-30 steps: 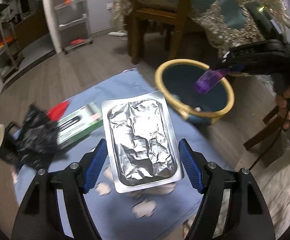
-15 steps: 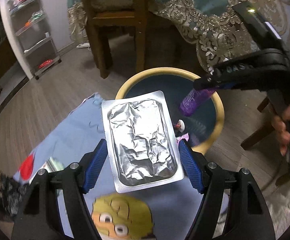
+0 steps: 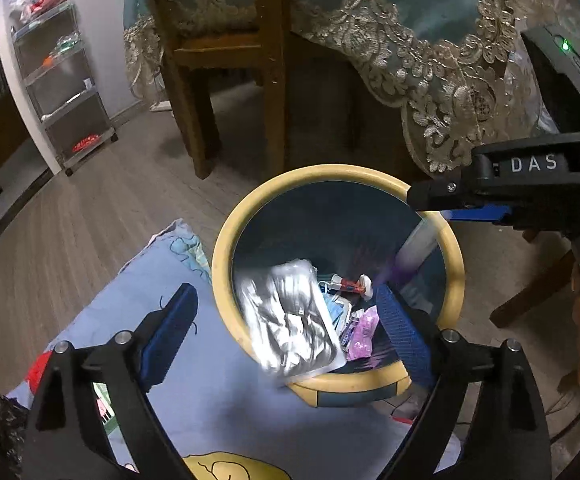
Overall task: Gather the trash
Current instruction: 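Open both grippers to drop the tray and bottle into the wastebasket, then move both tools back over the cushion toward the black bag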
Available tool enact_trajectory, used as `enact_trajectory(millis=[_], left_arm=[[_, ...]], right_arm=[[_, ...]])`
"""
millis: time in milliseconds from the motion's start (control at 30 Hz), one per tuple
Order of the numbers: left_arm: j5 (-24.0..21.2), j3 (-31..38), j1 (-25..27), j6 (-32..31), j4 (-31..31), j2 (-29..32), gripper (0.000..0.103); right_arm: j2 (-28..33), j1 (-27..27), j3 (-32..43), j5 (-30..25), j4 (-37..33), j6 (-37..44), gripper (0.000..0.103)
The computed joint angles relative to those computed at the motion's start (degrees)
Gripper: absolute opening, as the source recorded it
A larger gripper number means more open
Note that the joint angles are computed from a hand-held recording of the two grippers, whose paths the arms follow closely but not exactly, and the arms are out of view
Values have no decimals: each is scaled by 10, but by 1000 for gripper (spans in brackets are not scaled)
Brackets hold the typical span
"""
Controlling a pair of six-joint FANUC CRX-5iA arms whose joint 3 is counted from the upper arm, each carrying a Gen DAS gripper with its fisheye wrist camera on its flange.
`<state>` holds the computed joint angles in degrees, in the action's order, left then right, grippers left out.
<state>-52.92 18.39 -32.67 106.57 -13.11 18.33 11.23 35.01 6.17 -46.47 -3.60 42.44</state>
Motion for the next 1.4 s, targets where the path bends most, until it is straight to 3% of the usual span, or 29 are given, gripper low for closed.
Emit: enact_trajectory(millis=[167,400,600,733,1033,1400], left_arm=[[-7,-20,7,17,-1,-21,90],[-16,-85,14,54,-14,-98,90],[-61,-132,8,82,-54,-178,91],[-100,-165,7,101,-84,-240,94],[-163,-223,26,131,-116,-358,95],[-161,-300,82,123,-102,-447,96]], right_arm=[[2,1,7,-10,-2,2,50],[1,15,14,-15,8,5,56],[-4,44,21,-30,26,17,72],[-20,82,11,-27,78,8,92],[-23,162,12,-31,153,14,94],[24,217,69,-61,156,35,95]])
